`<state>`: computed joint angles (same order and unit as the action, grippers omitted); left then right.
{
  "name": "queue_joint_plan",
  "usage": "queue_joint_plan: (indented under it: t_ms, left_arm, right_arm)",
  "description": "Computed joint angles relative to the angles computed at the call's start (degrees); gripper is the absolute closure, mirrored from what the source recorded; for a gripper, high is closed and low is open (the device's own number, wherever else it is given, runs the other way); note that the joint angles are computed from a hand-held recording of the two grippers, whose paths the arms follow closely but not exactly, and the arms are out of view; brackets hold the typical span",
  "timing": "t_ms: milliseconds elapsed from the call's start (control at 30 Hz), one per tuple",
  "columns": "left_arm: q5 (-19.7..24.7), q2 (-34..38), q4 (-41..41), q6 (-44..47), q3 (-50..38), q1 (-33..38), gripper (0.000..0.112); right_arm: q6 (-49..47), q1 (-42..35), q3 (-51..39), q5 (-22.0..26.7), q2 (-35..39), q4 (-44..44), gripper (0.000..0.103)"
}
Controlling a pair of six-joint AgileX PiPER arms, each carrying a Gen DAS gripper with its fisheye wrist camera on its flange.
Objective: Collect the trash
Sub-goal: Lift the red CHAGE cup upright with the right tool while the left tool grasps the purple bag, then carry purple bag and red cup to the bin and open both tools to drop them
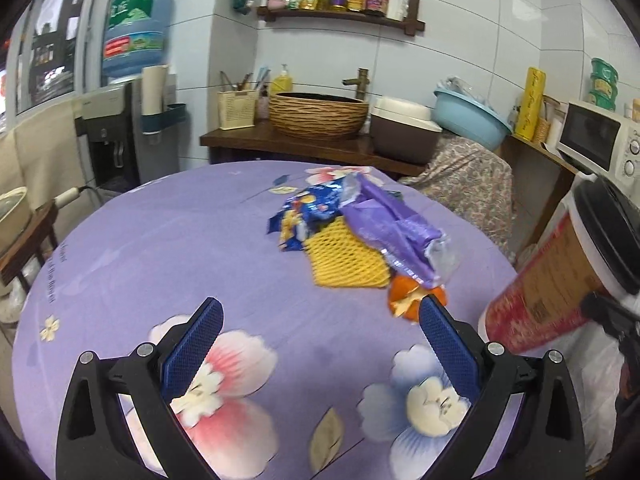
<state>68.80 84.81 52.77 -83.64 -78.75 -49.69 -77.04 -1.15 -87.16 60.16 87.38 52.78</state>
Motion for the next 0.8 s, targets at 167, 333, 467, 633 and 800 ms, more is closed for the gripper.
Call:
queue_joint_plan:
  t_ms: [167, 333, 467, 633, 800]
  left_arm:
    - [-5.86, 6.77, -2.95, 5.32, -7.67, 4.40, 0.015]
    - [-9.49, 13.62, -7.90, 9.69, -16.04, 6.97, 0.015]
    - [-9.93, 19.51, -12.51, 13.56, -24.12, 9.38, 0.015]
    - [-7.66, 26.22, -19.75, 16.15, -34.12, 13.38, 0.016]
    - [-7.00, 27.97, -24.52, 16.51, -35.63, 15.54, 0.054]
  right_arm:
    - [-2.10, -5.72, 2.72, 0.78, -0.35, 1.84, 0.023]
    - [-3.72, -9.67, 5.59, 0.10, -1.21, 3.30, 0.023]
    - [-5.27, -11.72, 7.31, 0.08, -1.78, 4.11, 0.023]
    - [-7.37, -13.60, 9.51, 0.44, -2.70, 5.46, 0.023]
    - [-9.21, -14.92, 11.19, 0.90, -3.22, 6.39, 0.023]
